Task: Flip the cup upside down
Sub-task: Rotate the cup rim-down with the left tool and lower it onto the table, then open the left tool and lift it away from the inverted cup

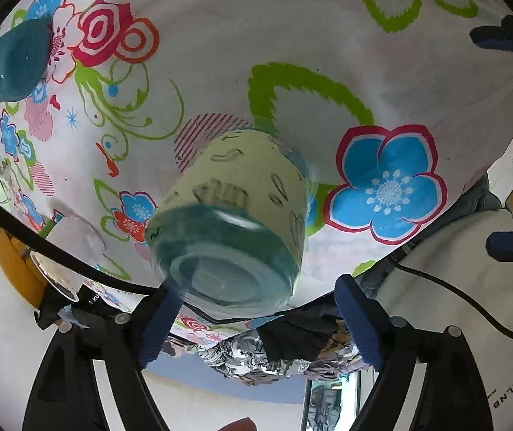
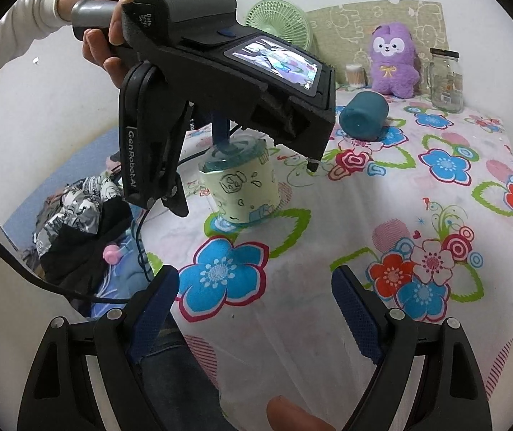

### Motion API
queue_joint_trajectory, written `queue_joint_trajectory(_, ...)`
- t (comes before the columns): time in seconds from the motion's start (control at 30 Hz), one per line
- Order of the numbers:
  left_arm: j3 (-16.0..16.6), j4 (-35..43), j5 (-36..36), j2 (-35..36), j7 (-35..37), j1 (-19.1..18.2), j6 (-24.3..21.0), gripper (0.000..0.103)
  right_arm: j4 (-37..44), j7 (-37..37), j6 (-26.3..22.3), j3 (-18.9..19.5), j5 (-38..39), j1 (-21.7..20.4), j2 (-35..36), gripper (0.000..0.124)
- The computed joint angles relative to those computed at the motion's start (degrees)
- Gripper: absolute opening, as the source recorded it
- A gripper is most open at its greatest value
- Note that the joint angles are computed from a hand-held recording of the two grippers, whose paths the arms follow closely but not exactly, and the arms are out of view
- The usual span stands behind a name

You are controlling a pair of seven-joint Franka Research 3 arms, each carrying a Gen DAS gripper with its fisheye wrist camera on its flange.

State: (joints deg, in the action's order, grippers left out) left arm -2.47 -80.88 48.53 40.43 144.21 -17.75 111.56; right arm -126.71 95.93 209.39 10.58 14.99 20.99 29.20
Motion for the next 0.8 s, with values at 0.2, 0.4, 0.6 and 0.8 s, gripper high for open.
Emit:
queue_joint_trajectory(0.2, -0.05, 2.23, -1.44, 0.87, 0.84, 1.27, 0.95, 0.088, 1.22, -0.91, -0.85, -0.59, 0.58, 0.74, 0.08, 0.089)
queue_joint_trajectory(0.4, -1.51, 5.53, -8.08, 1.13, 2.77, 4.30, 2.21, 0.090, 3.23, -3.73, -2.94, -3.04, 5.19, 3.88, -0.13, 0.088)
queue_joint_trajectory(0.6, -3.19, 10.58, -17.79, 2.21, 4.86, 8.20, 2.03, 0.091, 5.62, -7.96, -5.59, -6.56, 11.85, 8.14, -0.36, 0.089)
queue_joint_trajectory(0.8, -5.87, 9.53, -28.90, 0.54, 4.83, 13.60, 4.95, 0.091, 8.82, -13.77, -8.20, -12.56, 21.61, 15.14, 0.05, 0.089)
